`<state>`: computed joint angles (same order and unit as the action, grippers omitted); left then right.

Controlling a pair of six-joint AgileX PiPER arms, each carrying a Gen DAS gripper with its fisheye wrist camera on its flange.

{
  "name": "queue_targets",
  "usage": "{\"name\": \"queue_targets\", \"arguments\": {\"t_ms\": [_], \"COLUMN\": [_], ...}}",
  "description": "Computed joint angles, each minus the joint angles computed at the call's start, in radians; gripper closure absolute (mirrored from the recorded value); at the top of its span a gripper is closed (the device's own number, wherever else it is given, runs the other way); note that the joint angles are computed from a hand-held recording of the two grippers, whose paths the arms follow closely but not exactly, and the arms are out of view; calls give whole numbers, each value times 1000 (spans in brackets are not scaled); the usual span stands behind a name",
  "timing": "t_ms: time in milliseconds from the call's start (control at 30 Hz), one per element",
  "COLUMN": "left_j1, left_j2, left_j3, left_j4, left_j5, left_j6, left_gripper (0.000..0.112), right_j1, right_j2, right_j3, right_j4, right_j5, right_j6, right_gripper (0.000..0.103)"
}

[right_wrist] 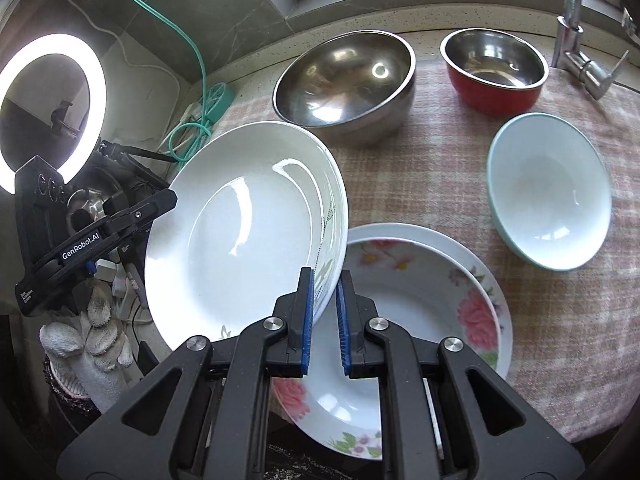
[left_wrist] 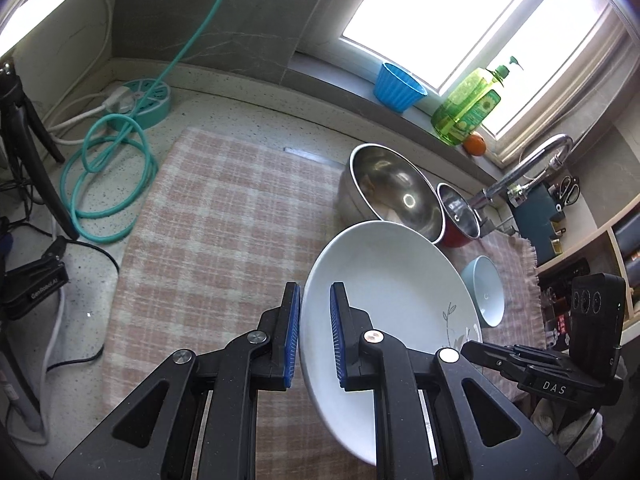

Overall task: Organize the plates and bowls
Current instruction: 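Lift the grey-leaf plate and carry it over the plate stack, then lower the grey-leaf plate onto the pink-rose plate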

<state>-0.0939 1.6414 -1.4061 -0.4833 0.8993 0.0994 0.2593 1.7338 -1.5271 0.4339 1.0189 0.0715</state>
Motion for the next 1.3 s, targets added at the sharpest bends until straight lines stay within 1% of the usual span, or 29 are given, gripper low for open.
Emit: {"name": "queue_targets", "arguments": {"t_ms": [267, 500, 700, 933, 1300], "left_j1": [-135, -216, -262, -286, -311], "left_j2": [-26, -26, -16, -10, 3], "left_j3": [58, 84, 88, 102, 99], "left_j4": [27, 56, 85, 101, 128], "left_j5": [-33, -37, -37, -27, -11], "left_j6": [-70, -119, -157, -173, -198], "left_gripper": [99, 99, 99, 99, 99], "right_j1": [-109, -177, -191, -197, -181], "right_j2": [-133, -187, -216, -240, -247], "right_j3": [176, 262, 328, 377, 404], "right_j4": [9, 14, 10, 2, -24], "right_j5": [0, 9, -16, -32, -48], "right_j6": [-71, -122, -136, -142, -132], "right_gripper": [92, 92, 92, 92, 92]}}
